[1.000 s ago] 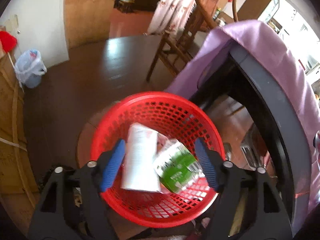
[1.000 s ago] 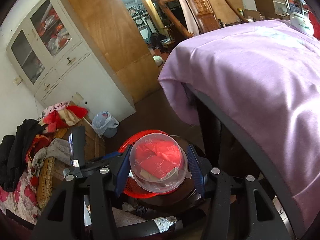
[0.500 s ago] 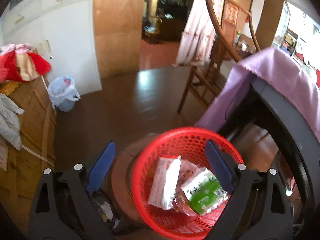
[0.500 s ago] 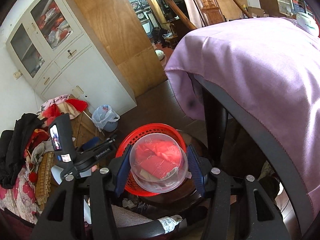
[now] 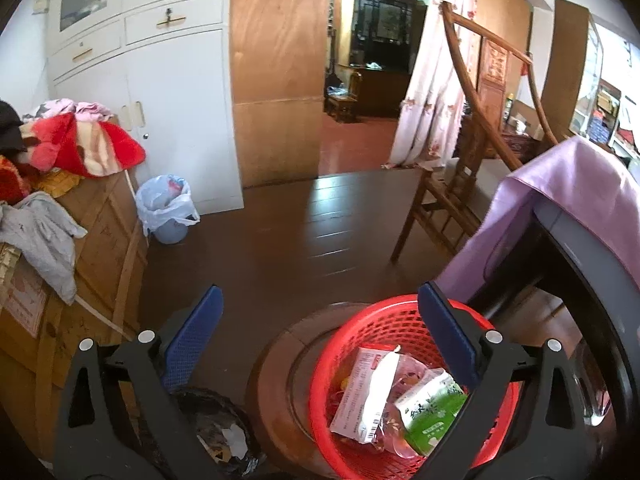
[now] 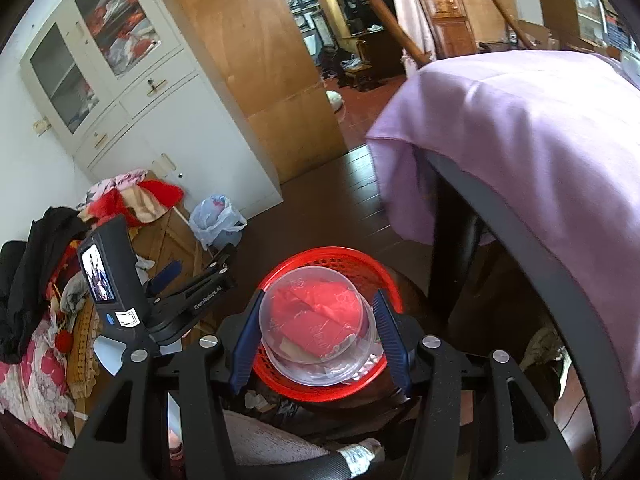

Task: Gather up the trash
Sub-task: 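Open the right tool over the wastebasket to drop the candy cup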

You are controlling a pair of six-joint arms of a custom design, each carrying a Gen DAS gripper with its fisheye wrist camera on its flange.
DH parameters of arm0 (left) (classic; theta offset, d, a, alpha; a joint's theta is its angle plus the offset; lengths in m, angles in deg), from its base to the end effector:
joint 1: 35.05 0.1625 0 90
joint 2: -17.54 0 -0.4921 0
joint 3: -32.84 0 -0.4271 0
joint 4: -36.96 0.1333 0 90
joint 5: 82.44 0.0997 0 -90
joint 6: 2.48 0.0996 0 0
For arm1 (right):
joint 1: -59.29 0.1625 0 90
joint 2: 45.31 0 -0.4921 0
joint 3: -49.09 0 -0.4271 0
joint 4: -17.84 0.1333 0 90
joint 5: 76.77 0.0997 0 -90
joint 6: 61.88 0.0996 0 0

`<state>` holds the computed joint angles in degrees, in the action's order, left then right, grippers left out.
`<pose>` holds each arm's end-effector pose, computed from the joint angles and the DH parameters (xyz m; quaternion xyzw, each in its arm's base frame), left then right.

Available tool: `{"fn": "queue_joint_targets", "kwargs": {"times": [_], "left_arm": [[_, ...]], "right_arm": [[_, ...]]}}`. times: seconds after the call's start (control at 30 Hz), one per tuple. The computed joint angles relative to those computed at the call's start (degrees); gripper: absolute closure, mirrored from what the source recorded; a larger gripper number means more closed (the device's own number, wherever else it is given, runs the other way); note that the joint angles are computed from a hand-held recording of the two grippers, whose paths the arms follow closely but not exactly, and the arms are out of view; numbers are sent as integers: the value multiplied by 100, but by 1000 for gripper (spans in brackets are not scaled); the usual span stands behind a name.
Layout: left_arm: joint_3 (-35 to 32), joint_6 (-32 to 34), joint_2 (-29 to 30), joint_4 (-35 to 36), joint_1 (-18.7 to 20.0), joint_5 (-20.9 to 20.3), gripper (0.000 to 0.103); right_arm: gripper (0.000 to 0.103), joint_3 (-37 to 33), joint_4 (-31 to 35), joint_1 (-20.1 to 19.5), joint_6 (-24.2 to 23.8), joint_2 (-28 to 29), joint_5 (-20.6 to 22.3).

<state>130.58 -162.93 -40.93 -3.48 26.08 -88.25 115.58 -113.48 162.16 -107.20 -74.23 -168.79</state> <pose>-0.0765 -0.6201 0.2117 -0.2910 0.6452 -0.5194 0.4787 0.3215 -0.8244 0.0473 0.4854 -0.8735 0.0265 0.0261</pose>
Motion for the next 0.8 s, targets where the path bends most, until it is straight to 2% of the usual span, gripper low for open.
{"fn": "queue_joint_targets", "kwargs": {"times": [0.2,0.27,0.37,0.57,0.8], "left_arm": [[134,-93,-135,-204,11,-104,7],[216,171,-197,-537,28,-138,7],[235,298,-200,-668,34,-166,7],[85,-60,-91,-188,26,-173,7],[-211,-1029,146,952,-38,-119,7]], "right_arm": [[49,-113,212,81,-77,178,-35],[49,-185,372,95,-108,257,-81],[31,-180,352,92,-72,318,-138],[31,-83,130,48,-64,226,-9],[31,168,-336,-8,-37,-32,104]]}}
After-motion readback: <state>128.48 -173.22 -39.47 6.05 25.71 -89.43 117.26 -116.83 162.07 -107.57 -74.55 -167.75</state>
